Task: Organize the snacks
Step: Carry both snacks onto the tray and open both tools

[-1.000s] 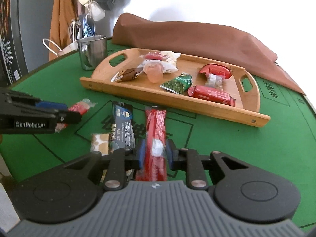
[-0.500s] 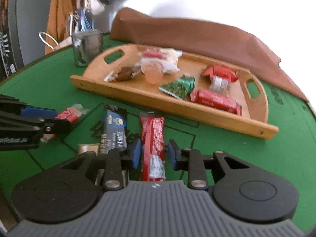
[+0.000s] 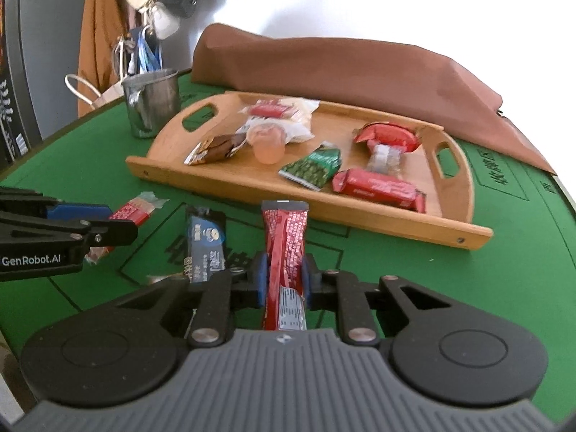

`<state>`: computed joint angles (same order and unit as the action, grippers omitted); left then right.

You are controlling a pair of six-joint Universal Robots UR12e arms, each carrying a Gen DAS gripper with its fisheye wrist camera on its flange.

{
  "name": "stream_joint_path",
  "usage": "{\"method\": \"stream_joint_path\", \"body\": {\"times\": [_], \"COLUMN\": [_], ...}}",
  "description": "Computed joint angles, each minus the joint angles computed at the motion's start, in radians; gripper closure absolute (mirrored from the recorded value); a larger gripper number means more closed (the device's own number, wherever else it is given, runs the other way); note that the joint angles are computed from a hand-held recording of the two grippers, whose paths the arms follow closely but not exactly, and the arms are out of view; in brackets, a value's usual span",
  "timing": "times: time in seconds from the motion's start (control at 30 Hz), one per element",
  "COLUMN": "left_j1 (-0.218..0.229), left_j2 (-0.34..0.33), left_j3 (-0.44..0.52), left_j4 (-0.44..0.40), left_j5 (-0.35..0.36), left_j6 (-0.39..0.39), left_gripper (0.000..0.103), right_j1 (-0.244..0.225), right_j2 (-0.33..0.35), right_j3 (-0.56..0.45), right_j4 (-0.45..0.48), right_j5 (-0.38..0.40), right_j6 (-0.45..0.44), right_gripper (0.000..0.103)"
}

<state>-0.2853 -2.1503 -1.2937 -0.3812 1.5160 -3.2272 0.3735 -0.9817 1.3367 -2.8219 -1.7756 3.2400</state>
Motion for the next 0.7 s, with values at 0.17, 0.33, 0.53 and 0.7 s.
{"method": "stream_joint_path", "body": {"times": [0.17, 0.33, 0.53, 0.7], "left_j1": [0.004, 0.003, 0.0, 0.001], "left_j2": [-0.007, -0.026, -0.068, -0.129], "left_j3": [0.02, 0.067, 0.152, 0.274], "left_j4": [0.007, 0.011, 0.007, -0.041], "left_j5": [-0.014, -0.009, 0.026, 0.05], "left_j6": [-0.014, -0.012, -0.02, -0.029], "left_gripper": [0.071, 0.071, 0.071, 0.071], "right_j1": [-0.002, -0.012, -0.027, -0.053], "right_j2": [-0.01, -0.014, -0.004, 0.023], "right_j3": [-0.008, -0.028, -0.064, -0.119], "right_j4": [0.02, 0.053, 0.034, 0.017], "right_j5": [-0.055, -0.103, -0.17, -0.161], "right_j6": [0.038, 0.104, 0.12, 0.114], "right_gripper": [0.08, 0.08, 0.081, 0.081]}}
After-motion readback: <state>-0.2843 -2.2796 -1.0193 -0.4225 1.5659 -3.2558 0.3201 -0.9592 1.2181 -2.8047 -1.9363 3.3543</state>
